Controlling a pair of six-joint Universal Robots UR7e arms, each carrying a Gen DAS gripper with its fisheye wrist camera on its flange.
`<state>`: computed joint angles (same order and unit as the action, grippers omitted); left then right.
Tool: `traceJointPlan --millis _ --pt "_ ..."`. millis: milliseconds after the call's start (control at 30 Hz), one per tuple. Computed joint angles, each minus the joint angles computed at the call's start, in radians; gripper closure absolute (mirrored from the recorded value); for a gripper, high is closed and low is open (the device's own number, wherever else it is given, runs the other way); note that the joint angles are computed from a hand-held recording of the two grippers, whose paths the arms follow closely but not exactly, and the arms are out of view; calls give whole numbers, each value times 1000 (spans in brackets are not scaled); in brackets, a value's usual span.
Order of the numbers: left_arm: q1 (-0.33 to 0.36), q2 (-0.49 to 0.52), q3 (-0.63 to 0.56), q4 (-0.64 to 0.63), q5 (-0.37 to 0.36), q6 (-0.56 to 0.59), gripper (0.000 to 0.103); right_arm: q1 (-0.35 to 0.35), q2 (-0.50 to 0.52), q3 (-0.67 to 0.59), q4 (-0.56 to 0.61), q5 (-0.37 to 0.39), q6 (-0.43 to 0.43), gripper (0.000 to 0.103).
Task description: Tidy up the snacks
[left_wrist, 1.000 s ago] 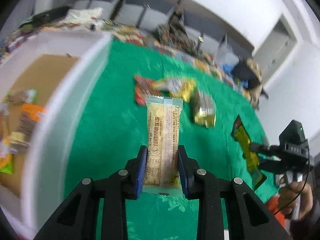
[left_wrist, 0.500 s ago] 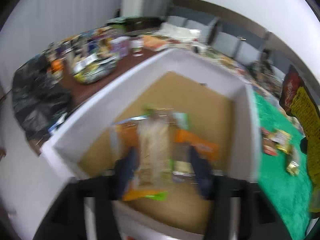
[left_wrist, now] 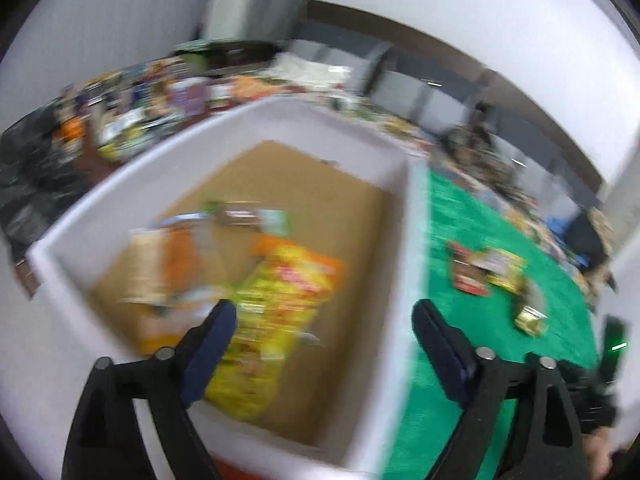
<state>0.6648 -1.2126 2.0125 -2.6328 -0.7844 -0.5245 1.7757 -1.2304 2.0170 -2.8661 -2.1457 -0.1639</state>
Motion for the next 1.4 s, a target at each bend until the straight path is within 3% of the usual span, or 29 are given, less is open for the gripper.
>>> traceJointPlan --millis 67,133,233,300,400,500,633,800,1400 --pt "-29 56 -17 -50 -51 48 3 -45 -61 93 -90 -118 -58 32" --pt "-48 123 -37 -92 -98 83 2 -103 -147 205 -252 -204 -127 32" --pt "-59 247 -103 -45 -161 77 2 -184 -221 307 -492 -265 -210 32" --pt "-58 333 -148 -28 -192 77 2 -241 -262 337 -546 -277 -212 32" --pt "-50 447 -222 18 -193 74 2 -308 -297 333 -571 -274 -202 32" --pt "-44 539 -289 33 -149 100 2 -349 -312 315 -567 -268 -195 32" --pt "-31 602 -332 42 -104 130 2 -409 -349 323 -581 -194 -200 26" --pt "-43 624 -308 -16 -38 167 0 -415 -339 318 -582 -186 -208 21" --pt "-39 631 -308 -34 -38 182 0 -405 -337 336 -601 -199 -198 19"
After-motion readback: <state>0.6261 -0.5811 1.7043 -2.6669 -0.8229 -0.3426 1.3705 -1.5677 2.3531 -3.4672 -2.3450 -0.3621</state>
